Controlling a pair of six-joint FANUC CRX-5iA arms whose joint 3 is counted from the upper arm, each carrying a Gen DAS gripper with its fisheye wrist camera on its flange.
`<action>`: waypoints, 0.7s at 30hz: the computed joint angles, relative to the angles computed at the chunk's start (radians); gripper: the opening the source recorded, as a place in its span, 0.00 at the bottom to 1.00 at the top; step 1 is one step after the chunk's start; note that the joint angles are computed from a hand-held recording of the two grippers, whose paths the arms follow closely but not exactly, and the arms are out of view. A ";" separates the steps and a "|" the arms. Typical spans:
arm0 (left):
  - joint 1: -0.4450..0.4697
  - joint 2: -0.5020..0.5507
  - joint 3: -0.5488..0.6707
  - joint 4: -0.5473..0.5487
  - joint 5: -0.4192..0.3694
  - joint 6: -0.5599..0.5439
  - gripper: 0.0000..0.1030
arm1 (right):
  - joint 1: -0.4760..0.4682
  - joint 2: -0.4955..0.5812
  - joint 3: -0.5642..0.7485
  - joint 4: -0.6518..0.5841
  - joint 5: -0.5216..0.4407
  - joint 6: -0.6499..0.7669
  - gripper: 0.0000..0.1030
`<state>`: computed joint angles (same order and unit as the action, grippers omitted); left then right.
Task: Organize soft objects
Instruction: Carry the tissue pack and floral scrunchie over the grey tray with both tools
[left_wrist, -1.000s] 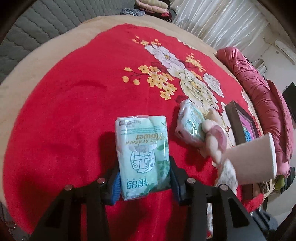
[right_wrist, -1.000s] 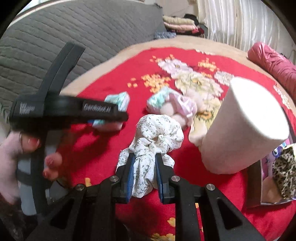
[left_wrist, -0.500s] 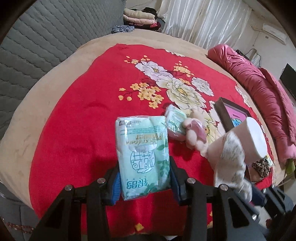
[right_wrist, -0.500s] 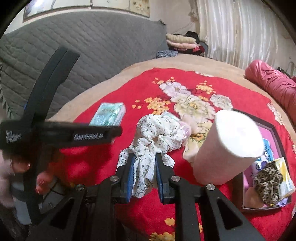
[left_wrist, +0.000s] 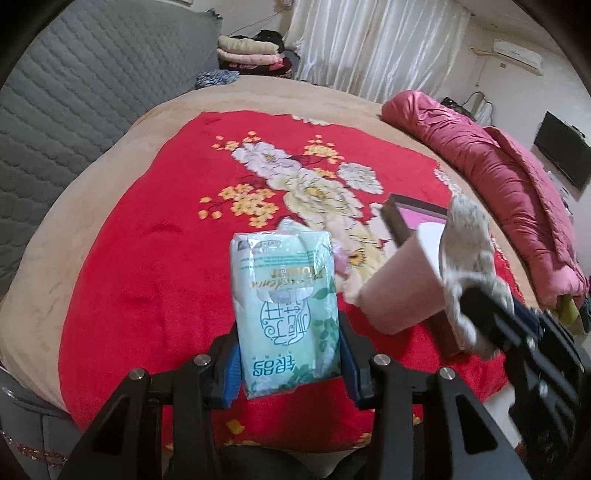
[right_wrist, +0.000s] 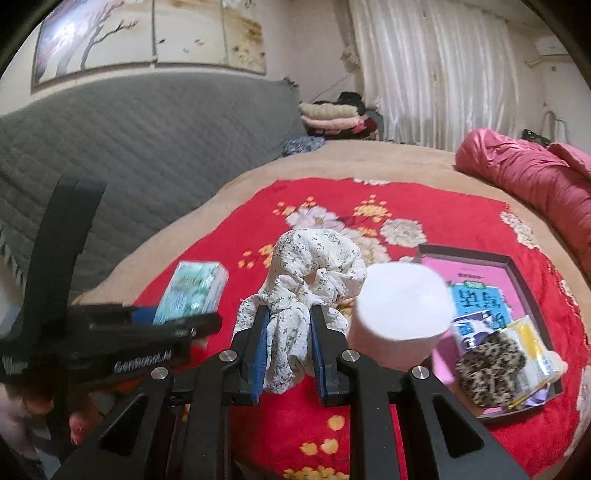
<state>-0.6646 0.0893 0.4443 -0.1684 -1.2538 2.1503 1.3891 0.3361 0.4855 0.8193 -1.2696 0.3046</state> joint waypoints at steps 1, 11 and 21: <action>-0.006 0.002 0.006 0.002 0.005 -0.001 0.43 | 0.002 -0.007 -0.008 0.015 -0.006 -0.013 0.20; -0.063 0.096 0.164 0.009 0.005 -0.047 0.43 | -0.016 -0.090 -0.099 0.084 -0.021 -0.147 0.20; -0.122 0.236 0.381 -0.016 -0.077 -0.107 0.43 | -0.033 -0.141 -0.172 0.124 -0.044 -0.223 0.20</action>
<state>-0.7863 0.3253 0.8255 -0.1844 -1.3307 2.0430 1.3565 0.1950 0.3137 0.9436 -1.3138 0.0814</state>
